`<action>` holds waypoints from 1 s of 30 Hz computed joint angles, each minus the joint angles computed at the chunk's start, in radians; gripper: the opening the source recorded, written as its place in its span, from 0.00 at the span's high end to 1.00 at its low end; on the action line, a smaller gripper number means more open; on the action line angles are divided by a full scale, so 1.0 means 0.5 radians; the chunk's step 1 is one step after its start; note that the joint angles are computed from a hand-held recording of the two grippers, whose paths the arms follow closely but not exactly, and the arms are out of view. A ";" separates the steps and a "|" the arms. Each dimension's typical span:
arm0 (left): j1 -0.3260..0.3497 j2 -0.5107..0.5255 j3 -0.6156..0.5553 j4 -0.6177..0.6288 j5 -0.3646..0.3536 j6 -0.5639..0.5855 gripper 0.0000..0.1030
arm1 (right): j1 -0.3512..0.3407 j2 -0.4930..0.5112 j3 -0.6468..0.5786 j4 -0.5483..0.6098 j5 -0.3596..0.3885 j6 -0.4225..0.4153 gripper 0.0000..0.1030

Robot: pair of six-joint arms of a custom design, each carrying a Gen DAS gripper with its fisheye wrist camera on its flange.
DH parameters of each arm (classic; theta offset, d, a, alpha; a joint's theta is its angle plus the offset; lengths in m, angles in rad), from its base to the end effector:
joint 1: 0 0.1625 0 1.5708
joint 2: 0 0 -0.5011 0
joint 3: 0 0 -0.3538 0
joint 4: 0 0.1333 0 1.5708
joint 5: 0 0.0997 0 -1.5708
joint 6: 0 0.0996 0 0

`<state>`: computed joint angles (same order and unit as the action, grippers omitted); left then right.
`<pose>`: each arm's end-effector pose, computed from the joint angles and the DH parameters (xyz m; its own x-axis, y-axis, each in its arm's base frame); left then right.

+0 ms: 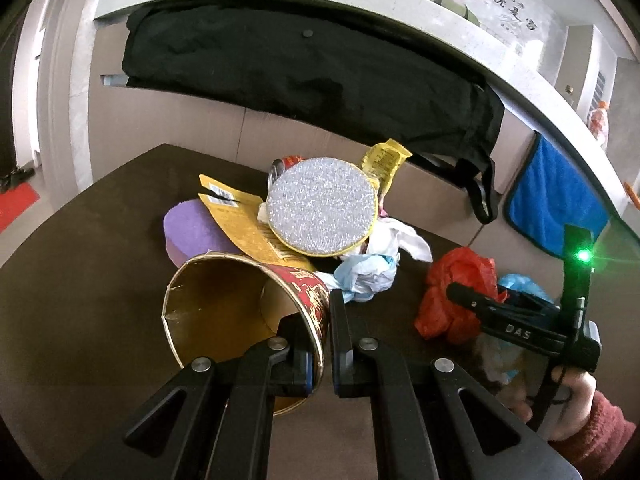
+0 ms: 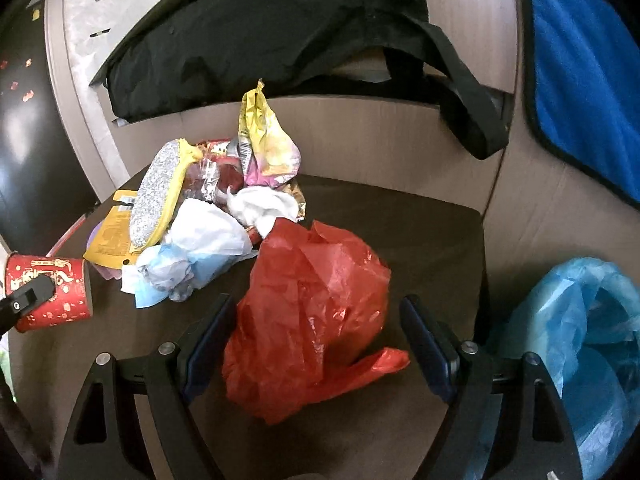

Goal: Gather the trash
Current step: 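Grasp the red paper cup with the left tool while the right tool grasps the red plastic bag, then carry the cup with the left tool and bag with the right tool into the blue bin, releasing both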

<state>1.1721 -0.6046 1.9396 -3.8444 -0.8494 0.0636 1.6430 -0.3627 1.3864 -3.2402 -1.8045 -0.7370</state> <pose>-0.0550 -0.6433 0.1396 -0.8824 -0.1645 -0.4407 0.2861 0.5561 -0.7803 0.1670 -0.7805 0.0207 -0.6872 -0.4844 0.5414 -0.7015 0.6361 -0.3213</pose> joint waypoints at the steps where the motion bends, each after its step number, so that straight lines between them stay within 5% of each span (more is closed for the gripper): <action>1: -0.004 0.005 -0.003 0.005 0.007 -0.005 0.94 | -0.001 -0.014 0.010 0.040 0.007 0.004 0.24; 2: -0.009 0.009 -0.006 0.008 0.013 -0.009 0.94 | -0.001 -0.026 0.020 0.074 0.015 0.005 0.34; 8: -0.068 0.030 -0.014 -0.042 0.073 0.056 0.94 | -0.009 -0.147 0.167 0.088 0.181 -0.036 0.58; 21: -0.274 0.108 -0.138 -0.019 0.108 0.210 0.94 | -0.090 -0.408 0.438 -0.169 0.444 -0.035 0.59; 30: -0.379 0.296 -0.492 0.338 -0.179 0.245 0.94 | -0.218 -0.645 0.614 -0.591 0.446 -0.074 0.59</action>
